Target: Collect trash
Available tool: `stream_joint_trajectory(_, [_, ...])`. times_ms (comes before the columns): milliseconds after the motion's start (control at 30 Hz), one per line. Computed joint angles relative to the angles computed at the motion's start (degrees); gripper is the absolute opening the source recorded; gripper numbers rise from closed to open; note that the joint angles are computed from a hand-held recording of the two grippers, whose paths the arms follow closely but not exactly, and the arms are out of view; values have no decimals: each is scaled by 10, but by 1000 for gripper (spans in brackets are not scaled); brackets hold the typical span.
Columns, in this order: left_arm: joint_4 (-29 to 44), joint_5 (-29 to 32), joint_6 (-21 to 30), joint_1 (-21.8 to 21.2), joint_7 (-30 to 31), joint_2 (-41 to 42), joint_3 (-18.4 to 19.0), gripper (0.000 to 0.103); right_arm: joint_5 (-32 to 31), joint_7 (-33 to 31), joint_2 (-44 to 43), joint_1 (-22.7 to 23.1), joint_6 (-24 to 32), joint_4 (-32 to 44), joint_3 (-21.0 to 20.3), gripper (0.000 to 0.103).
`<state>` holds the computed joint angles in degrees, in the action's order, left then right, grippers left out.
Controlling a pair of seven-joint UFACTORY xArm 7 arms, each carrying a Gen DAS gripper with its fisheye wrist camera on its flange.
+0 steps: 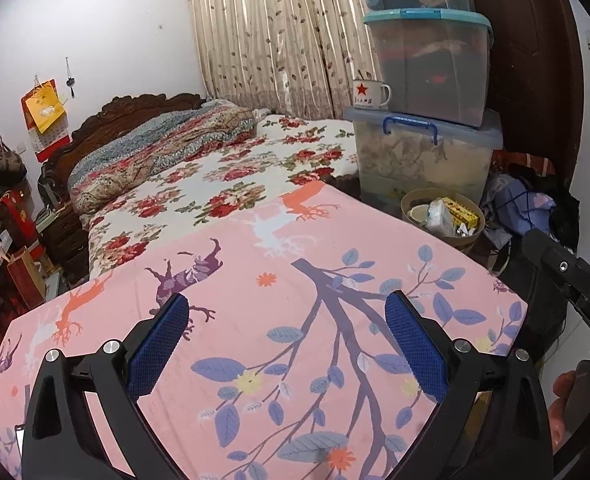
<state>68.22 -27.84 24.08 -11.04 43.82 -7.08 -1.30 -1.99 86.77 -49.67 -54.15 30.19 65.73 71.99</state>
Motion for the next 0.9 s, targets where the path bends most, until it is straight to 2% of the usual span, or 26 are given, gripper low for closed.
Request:
stream_joint_trajectory(167, [6, -2, 22, 1, 1, 3, -1, 95, 3, 4, 7, 5, -8, -11, -1, 100])
stream_joint_trajectory(500, [-7, 64, -3, 2, -46, 3, -13, 95, -11, 14, 23, 12, -19, -20, -3, 100])
stream_joint_trajectory(900, [-1, 100, -8, 9, -87, 13, -13, 95, -25, 16, 46, 6, -34, -19, 8, 100])
